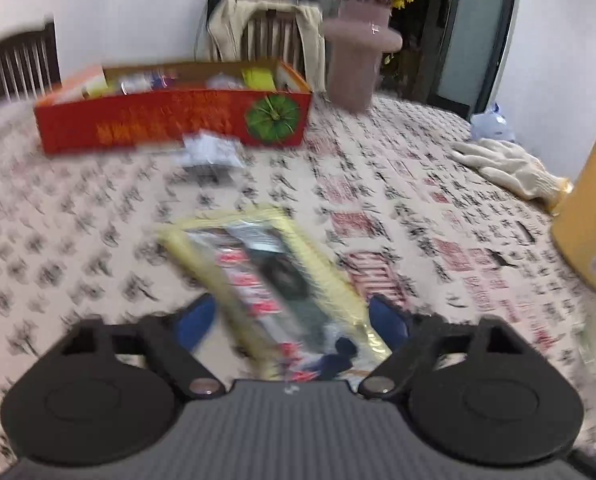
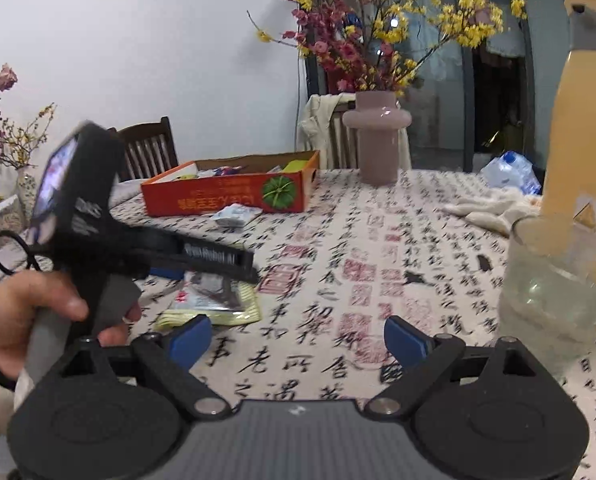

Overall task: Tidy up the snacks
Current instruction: 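Grasp a gold-edged silver packet with the left tool while the right tool grasps a white packet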

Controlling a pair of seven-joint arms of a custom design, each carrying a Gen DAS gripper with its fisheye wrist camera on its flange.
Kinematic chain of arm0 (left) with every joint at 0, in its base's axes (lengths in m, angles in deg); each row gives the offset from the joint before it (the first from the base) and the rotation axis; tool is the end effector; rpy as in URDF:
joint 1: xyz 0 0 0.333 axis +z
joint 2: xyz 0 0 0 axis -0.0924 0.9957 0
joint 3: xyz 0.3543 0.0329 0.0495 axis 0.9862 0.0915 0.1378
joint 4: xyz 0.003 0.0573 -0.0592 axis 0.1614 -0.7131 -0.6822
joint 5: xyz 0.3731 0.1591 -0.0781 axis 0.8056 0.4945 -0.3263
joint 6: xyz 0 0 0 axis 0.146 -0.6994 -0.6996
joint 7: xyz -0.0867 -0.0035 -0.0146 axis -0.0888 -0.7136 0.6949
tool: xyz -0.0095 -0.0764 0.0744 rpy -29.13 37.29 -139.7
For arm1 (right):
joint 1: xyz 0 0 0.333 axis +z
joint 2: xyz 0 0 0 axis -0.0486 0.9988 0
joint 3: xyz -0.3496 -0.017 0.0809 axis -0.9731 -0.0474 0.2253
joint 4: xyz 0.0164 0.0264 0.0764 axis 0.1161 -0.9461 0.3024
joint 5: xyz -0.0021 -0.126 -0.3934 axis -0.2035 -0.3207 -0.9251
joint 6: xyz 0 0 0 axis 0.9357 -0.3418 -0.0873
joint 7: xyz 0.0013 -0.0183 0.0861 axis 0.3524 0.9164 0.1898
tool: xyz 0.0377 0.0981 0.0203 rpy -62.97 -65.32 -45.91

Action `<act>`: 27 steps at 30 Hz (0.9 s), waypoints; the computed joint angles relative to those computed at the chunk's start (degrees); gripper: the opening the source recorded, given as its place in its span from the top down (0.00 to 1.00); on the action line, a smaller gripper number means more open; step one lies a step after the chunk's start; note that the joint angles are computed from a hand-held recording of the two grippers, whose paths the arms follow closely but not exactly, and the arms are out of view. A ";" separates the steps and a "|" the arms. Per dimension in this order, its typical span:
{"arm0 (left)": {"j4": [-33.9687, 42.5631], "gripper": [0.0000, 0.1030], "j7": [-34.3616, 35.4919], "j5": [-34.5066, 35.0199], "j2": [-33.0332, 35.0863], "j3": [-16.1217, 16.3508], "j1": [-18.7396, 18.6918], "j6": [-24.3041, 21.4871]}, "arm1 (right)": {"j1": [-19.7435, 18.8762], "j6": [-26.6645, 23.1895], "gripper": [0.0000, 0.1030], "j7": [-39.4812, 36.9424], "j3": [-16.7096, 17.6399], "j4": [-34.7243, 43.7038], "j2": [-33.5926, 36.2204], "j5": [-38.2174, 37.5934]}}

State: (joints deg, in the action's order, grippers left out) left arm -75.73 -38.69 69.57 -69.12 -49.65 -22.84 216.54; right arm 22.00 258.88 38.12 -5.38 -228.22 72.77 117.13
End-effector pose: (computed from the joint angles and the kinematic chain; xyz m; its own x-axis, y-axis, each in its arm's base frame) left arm 0.5724 -0.3102 0.4386 -0.0918 -0.9929 0.0754 -0.6403 0.0008 -0.7682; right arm 0.4566 0.2340 0.4822 0.2758 -0.9595 -0.0571 -0.4758 -0.0846 -0.8755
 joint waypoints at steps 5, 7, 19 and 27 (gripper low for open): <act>-5.51 0.49 -6.37 6.29 -5.24 1.84 2.47 -0.08 | 0.58 0.77 0.10 2.13 -1.28 2.00 2.08 -3.88; -7.36 0.39 -6.40 6.09 -7.14 1.07 4.09 -3.95 | 0.64 0.37 0.10 8.28 -2.77 2.44 3.13 -10.66; -2.92 0.08 7.43 3.92 -2.76 -2.10 6.91 -1.81 | 0.50 -1.31 0.10 17.28 -6.21 8.80 9.37 -20.14; -5.03 0.60 0.03 7.09 -4.23 0.40 6.41 1.14 | -3.68 -2.95 0.10 27.91 -4.47 8.80 10.63 -28.98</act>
